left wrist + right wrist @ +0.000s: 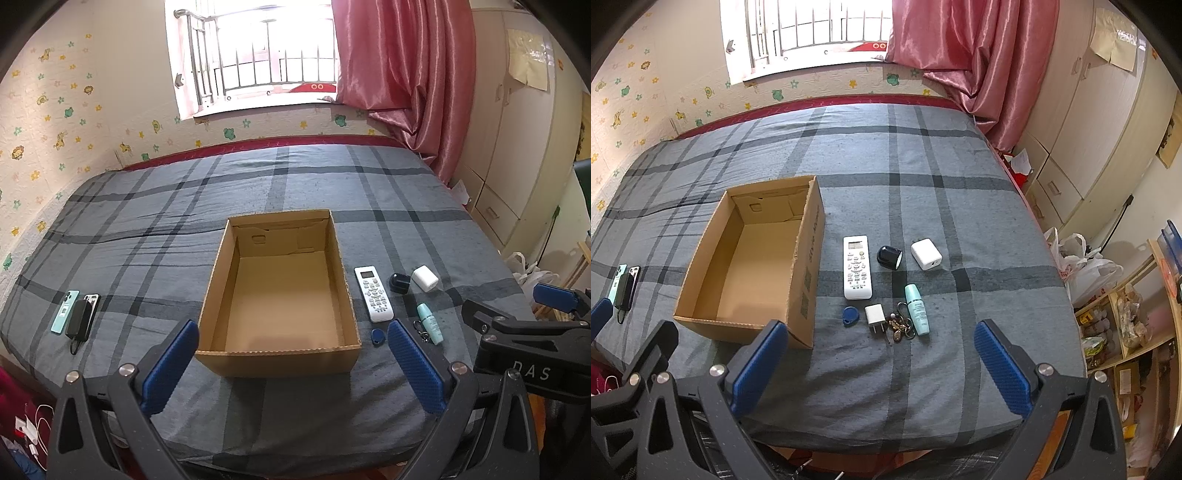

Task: Organize rigid objects

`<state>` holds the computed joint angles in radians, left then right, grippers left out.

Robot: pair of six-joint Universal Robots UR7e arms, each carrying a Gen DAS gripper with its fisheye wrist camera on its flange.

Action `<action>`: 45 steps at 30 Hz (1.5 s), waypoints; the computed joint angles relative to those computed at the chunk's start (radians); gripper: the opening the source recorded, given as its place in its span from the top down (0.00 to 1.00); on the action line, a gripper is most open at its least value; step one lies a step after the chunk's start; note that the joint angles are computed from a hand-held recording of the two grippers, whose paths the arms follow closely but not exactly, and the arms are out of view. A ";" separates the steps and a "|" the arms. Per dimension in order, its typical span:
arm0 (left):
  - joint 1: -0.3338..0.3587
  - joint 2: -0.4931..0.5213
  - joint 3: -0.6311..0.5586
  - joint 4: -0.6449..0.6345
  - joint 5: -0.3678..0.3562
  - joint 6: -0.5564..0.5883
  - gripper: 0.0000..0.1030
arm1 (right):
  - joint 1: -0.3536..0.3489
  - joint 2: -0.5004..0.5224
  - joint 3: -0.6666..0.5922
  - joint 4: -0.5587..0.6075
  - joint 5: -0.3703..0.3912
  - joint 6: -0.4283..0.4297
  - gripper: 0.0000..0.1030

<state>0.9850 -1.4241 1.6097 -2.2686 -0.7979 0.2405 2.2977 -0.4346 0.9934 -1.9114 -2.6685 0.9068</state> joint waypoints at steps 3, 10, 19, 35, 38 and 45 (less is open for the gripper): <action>0.003 0.003 0.001 -0.009 -0.001 0.004 0.00 | 0.000 0.003 -0.008 0.008 -0.004 0.001 0.00; 0.006 0.008 -0.002 -0.015 -0.008 0.009 0.00 | -0.001 0.006 -0.017 0.018 -0.005 0.007 0.00; 0.011 0.023 -0.026 -0.016 -0.012 0.019 0.00 | -0.006 0.014 -0.038 0.001 -0.003 -0.020 0.00; 0.024 0.042 -0.058 -0.002 -0.025 0.025 0.00 | -0.014 0.020 -0.045 -0.029 0.003 -0.052 0.00; 0.042 0.057 -0.077 -0.017 -0.050 0.056 0.00 | -0.022 0.024 -0.048 -0.032 0.006 -0.059 0.00; 0.117 0.147 -0.193 -0.004 -0.047 0.058 0.00 | -0.049 0.019 -0.046 -0.038 0.021 -0.058 0.00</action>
